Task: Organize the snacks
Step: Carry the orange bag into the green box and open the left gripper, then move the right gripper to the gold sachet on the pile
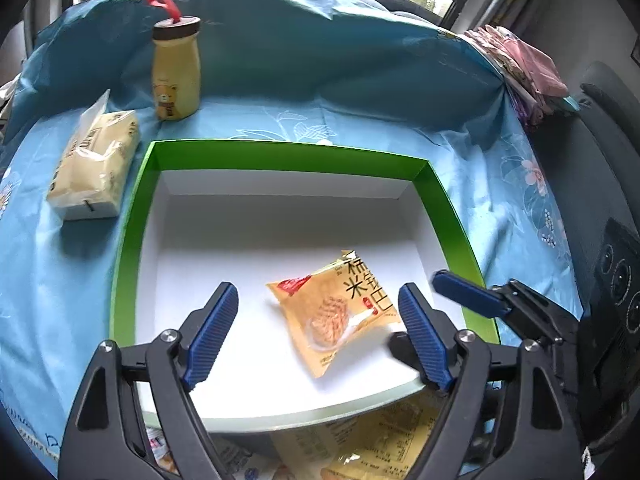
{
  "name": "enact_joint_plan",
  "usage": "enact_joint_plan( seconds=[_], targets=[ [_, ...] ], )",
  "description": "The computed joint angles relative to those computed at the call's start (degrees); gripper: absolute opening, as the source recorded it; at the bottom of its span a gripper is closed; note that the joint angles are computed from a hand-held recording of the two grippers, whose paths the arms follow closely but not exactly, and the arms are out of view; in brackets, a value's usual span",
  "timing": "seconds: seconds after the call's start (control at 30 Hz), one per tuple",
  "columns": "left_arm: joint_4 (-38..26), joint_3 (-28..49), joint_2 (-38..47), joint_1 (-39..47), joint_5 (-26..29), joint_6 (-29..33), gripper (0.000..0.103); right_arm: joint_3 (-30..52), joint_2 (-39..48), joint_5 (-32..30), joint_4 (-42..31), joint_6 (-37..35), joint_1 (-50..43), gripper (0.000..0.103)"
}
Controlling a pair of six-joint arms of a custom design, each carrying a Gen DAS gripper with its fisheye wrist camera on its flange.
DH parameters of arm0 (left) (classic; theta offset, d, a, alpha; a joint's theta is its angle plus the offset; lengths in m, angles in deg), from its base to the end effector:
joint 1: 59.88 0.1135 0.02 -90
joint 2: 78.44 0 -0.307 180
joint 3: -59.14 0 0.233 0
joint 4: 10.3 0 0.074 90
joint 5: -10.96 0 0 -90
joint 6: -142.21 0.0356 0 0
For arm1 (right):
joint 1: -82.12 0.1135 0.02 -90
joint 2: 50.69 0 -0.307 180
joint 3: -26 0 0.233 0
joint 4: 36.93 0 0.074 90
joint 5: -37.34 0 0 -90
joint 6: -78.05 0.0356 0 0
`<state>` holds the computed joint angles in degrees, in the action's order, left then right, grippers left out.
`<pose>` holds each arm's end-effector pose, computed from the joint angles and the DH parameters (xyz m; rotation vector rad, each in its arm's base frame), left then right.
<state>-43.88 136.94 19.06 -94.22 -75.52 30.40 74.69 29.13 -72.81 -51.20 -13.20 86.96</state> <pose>0.2836 -0.1964 0.2515 0.3058 2.5461 -0.4700 0.2387 0.0325 0.2187 -0.2945 2.3266 0.4454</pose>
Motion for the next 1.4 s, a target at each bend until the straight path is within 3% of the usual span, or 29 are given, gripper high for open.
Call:
enact_joint_plan(
  seconds=[0.03, 0.13, 0.8, 1.17, 1.4],
  targets=[
    [-0.02, -0.54, -0.86, 0.08, -0.11, -0.13, 0.094, -0.35, -0.92, -0.34, -0.55, -0.03, -0.65, 0.063],
    [0.25, -2.15, -3.15, 0.14, -0.34, -0.53, 0.101, -1.23, -3.67, -1.34, -2.69, -0.24, -2.42, 0.063],
    [-2.31, -14.80, -18.20, -5.61, 0.31, -9.76, 0.102, -7.31, -20.92, -12.06, -20.96, -3.00, -14.74, 0.069],
    [2.39, -23.40, -22.58, -7.71, 11.21, -16.77, 0.102, -9.76, -24.60, -16.63, -28.75, -8.53, -23.15, 0.069],
    [6.60, -26.72, -23.68, -8.60, 14.73, -20.79, 0.102, -11.39, -24.17, -20.38, -32.41, -12.40, -28.91, 0.069]
  ],
)
